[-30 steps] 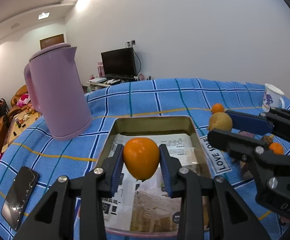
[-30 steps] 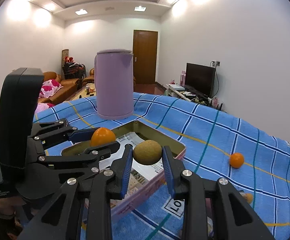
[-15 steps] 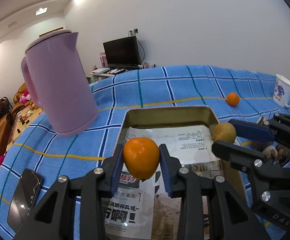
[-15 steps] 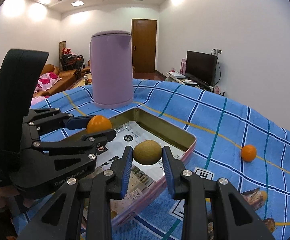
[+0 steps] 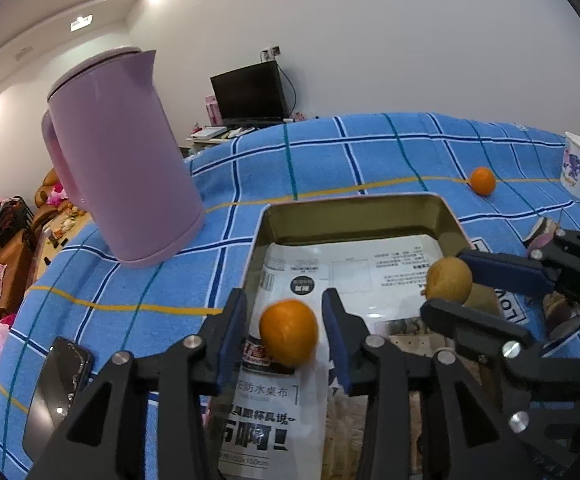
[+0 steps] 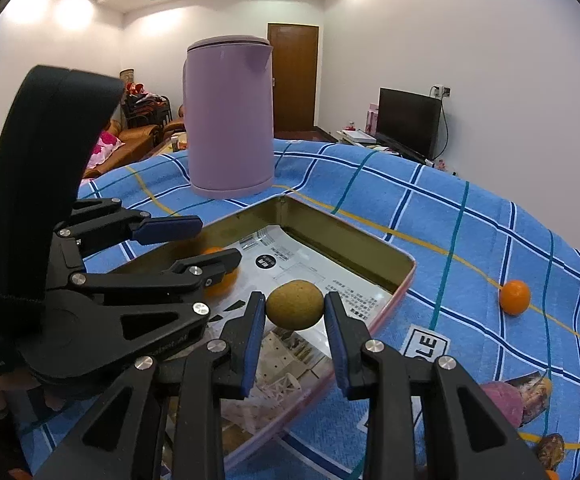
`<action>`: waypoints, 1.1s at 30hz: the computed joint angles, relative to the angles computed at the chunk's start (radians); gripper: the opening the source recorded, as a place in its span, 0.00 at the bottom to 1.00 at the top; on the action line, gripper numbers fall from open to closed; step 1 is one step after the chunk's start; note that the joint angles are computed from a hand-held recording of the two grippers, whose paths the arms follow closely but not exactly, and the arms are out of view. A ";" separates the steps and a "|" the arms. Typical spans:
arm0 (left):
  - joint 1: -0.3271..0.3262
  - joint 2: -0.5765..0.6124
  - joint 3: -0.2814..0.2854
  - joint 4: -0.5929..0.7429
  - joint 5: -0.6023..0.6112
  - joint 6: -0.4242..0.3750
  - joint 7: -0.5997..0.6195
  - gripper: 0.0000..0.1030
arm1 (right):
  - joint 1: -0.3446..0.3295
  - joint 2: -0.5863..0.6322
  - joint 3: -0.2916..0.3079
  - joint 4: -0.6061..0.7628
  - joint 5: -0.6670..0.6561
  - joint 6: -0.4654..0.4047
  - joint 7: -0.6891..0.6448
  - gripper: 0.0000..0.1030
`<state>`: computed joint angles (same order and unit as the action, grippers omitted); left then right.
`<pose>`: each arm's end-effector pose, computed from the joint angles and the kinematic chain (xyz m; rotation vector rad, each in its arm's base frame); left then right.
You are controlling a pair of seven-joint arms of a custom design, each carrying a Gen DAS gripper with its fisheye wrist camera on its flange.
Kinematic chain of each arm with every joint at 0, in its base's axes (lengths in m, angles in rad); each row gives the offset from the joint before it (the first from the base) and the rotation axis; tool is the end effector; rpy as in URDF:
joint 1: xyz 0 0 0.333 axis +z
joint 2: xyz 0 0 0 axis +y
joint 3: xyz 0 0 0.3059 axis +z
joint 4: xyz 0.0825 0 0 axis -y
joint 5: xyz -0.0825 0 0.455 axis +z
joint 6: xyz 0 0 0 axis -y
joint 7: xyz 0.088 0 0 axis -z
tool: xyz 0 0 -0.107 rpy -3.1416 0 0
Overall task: Organize fruits
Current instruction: 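Lower both fruits into the tin box and open both tools, then move left tool to the brown taro while right tool approaches the large orange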
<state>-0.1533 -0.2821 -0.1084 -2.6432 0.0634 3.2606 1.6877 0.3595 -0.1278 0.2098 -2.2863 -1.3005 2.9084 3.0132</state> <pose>0.4924 -0.1379 0.3857 -1.2643 2.0270 -0.8261 0.4565 0.3629 0.4046 -1.8669 1.3476 -0.7357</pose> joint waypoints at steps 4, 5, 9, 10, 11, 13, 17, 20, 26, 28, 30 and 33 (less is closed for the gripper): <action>0.125 -0.019 -0.126 -0.013 -0.009 0.018 -0.034 0.61 | 0.001 0.000 -0.002 -0.003 0.021 -0.001 -0.012 0.36; 0.147 -0.024 -0.148 -0.018 -0.012 0.026 -0.044 0.67 | -0.002 -0.006 0.001 -0.006 0.004 -0.008 0.009 0.42; 0.091 -0.049 -0.084 -0.040 -0.014 0.049 -0.068 0.78 | -0.011 -0.039 0.006 -0.029 -0.043 0.002 0.079 0.52; 0.075 -0.059 -0.069 -0.049 -0.015 0.054 -0.075 0.80 | -0.011 -0.055 0.010 -0.039 -0.046 -0.007 0.086 0.53; 0.027 -0.068 -0.020 -0.057 -0.007 0.058 -0.078 0.81 | -0.011 -0.072 0.015 -0.053 -0.044 -0.017 0.082 0.53; -0.048 -0.089 0.056 -0.073 0.008 0.069 -0.086 0.82 | -0.011 -0.115 0.027 -0.087 -0.026 -0.044 0.064 0.53; -0.183 -0.147 0.176 -0.118 0.042 0.092 -0.116 0.88 | -0.022 -0.269 0.052 -0.215 0.060 -0.109 0.030 0.53; -0.261 -0.191 0.222 -0.149 0.076 0.096 -0.131 0.88 | -0.030 -0.412 0.072 -0.330 0.152 -0.176 0.012 0.54; -0.384 -0.223 0.262 -0.173 0.109 0.083 -0.141 0.88 | -0.026 -0.674 0.101 -0.526 0.365 -0.325 -0.027 0.62; -0.405 -0.219 0.251 -0.174 0.108 0.084 -0.147 0.88 | -0.028 -0.729 0.106 -0.567 0.422 -0.348 -0.043 0.62; -0.438 -0.213 0.253 -0.171 0.109 0.075 -0.153 0.89 | -0.034 -0.768 0.111 -0.595 0.477 -0.374 -0.059 0.62; -0.436 -0.200 0.218 -0.168 0.105 0.075 -0.154 0.89 | -0.052 -0.792 0.108 -0.619 0.535 -0.350 -0.086 0.62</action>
<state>-0.5890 -0.4820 0.1100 -2.8108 0.1679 3.3359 1.5339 0.3079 -0.9203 0.3182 -2.9057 -0.7651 2.5580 2.9269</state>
